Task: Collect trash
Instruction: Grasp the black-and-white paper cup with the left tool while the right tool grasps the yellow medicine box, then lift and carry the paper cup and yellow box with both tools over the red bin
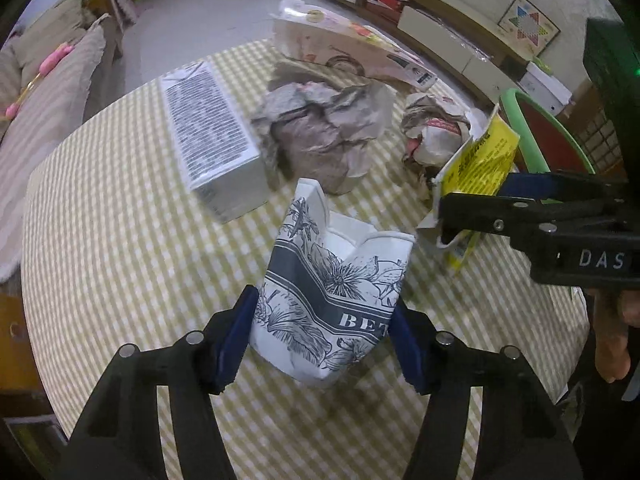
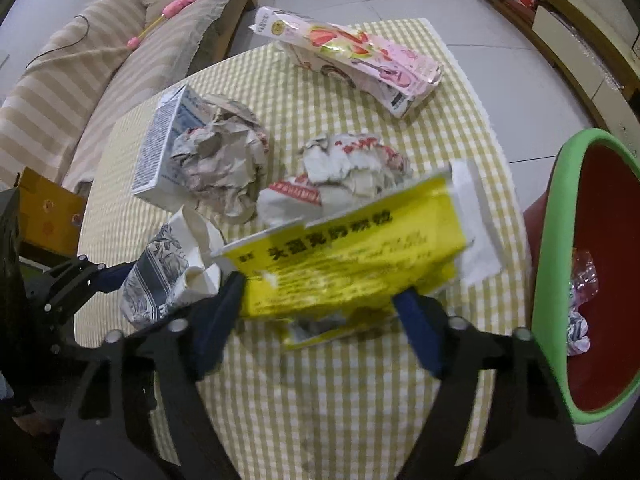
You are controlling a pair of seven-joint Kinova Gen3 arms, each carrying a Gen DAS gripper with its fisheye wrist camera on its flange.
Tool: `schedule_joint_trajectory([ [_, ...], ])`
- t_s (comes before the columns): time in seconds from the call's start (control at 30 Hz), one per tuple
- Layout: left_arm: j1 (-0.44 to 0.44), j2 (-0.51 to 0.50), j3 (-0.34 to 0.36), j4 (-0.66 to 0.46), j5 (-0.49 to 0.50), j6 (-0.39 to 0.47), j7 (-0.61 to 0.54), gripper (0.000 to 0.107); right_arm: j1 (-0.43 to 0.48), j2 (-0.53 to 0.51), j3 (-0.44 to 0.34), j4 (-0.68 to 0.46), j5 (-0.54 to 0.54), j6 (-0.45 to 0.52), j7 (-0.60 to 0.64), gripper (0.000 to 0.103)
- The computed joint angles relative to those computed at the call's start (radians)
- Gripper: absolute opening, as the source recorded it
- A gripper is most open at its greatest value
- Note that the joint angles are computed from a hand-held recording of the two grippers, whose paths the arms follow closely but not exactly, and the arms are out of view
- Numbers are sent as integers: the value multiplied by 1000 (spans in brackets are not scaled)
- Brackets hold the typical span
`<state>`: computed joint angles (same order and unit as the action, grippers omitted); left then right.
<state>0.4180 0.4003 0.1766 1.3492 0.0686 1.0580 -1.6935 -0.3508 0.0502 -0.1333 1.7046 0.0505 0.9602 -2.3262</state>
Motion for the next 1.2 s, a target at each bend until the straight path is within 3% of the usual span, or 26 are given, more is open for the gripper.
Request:
schedule_joint_trajectory([
  [0.07, -12, -17, -3, 21, 14, -16, 5, 59, -4, -7, -3, -4, 4, 8, -1, 60],
  [0.13, -28, -39, -4, 42, 31, -29, 9, 58, -6, -17, -7, -6, 3, 14, 3, 44],
  [0.17, -37, -49, -3, 52, 41, -36, 8, 58, -9, -20, -10, -9, 4, 16, 0, 43],
  [0.37, -74, -110, -5, 110, 78, -56, 24, 58, 2, -54, -11, 9, -27, 8, 20, 42],
  [0.7, -102, -216, -5, 175, 104, -74, 47, 58, -4, -133, -45, -2, 14, 35, -16, 42],
  [0.97, -98, -271, 2, 153, 99, -62, 64, 58, 3, -201, -79, -20, 48, 65, -56, 42],
  [1.2, -62, -262, 18, 93, 73, -44, 96, 58, 28, -247, -83, -23, 56, 86, -56, 42],
])
